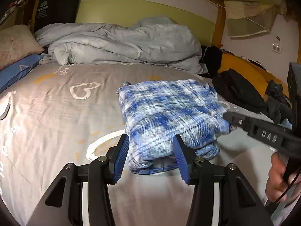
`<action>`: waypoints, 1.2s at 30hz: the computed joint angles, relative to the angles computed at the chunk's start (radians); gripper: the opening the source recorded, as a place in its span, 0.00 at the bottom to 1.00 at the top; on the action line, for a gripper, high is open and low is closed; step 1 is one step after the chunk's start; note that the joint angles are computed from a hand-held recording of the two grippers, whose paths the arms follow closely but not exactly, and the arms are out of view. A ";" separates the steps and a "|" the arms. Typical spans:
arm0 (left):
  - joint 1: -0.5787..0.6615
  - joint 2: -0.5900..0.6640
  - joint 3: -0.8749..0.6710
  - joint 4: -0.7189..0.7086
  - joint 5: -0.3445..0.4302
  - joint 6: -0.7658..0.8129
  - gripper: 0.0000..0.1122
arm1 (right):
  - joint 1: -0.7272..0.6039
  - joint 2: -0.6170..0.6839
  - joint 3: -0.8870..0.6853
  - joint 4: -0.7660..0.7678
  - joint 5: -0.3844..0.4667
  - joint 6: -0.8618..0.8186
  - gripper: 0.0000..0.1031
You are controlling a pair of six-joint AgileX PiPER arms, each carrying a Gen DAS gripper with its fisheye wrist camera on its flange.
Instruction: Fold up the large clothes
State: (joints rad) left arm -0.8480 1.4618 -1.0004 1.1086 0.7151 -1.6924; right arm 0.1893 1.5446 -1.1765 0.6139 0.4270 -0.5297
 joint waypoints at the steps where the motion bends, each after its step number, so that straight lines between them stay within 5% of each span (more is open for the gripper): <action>1: 0.007 -0.005 0.006 -0.002 -0.008 -0.004 0.42 | 0.011 0.000 0.007 -0.022 -0.009 0.014 0.12; 4: 0.031 -0.016 0.019 -0.010 -0.035 -0.011 0.42 | 0.037 0.005 0.012 -0.121 -0.012 0.097 0.09; 8: 0.042 -0.020 0.028 -0.006 -0.048 -0.018 0.42 | -0.006 0.083 -0.036 -0.070 0.117 0.100 0.08; 15: 0.037 -0.025 0.047 0.013 -0.030 -0.053 0.42 | 0.022 0.091 -0.011 -0.178 0.119 0.163 0.08; 17: 0.009 -0.025 0.056 0.063 0.052 -0.137 0.42 | 0.014 0.095 -0.039 -0.186 0.170 0.174 0.09; 20: 0.031 -0.059 0.082 0.077 0.014 -0.143 0.44 | -0.010 0.057 -0.017 -0.125 0.148 0.138 0.12; 28: 0.026 -0.085 0.081 0.079 0.012 -0.121 0.63 | -0.082 0.011 0.016 0.031 0.080 0.060 0.72; 36: 0.109 -0.054 0.005 -0.051 -0.077 -0.010 0.86 | -0.177 0.040 -0.032 0.235 0.137 -0.050 0.99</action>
